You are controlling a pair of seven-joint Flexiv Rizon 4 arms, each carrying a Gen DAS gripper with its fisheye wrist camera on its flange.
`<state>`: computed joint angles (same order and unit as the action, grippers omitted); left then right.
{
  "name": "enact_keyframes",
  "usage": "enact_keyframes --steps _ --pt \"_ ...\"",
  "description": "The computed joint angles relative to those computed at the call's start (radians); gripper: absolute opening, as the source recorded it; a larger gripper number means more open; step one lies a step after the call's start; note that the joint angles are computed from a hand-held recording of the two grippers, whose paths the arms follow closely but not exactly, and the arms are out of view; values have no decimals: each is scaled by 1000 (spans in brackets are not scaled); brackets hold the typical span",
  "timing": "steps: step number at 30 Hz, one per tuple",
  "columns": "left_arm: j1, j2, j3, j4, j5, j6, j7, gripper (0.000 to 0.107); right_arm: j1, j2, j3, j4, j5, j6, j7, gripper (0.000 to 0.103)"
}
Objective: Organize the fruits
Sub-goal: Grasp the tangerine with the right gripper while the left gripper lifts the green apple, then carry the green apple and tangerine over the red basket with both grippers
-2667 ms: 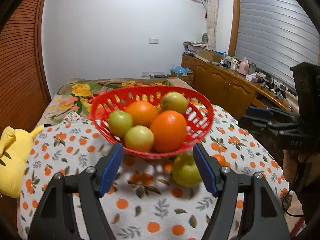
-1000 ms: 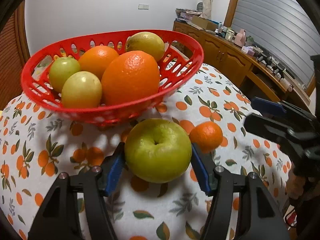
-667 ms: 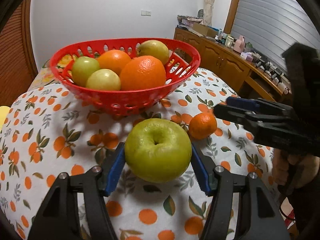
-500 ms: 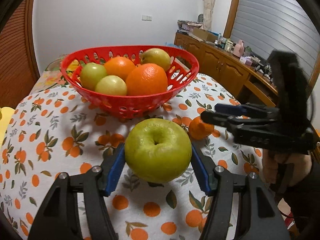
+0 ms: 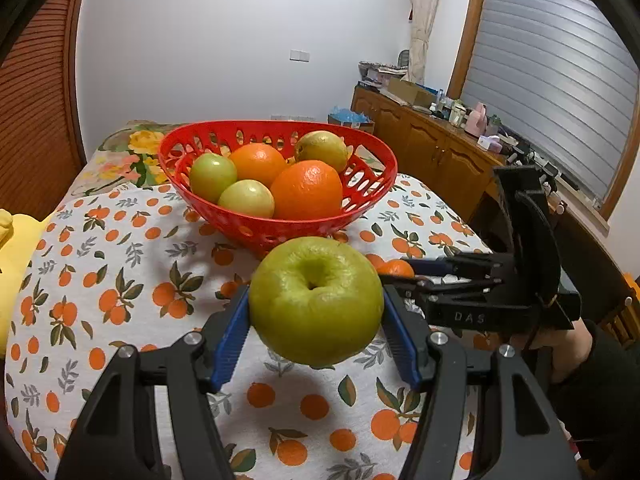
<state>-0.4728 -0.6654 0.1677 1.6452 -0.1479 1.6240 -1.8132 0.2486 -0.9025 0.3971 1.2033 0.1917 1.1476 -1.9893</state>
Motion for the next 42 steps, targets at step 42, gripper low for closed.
enact_keyframes --steps 42 --pt "-68 29 137 15 -8 29 -29 62 58 2 12 -110 -61 78 13 44"
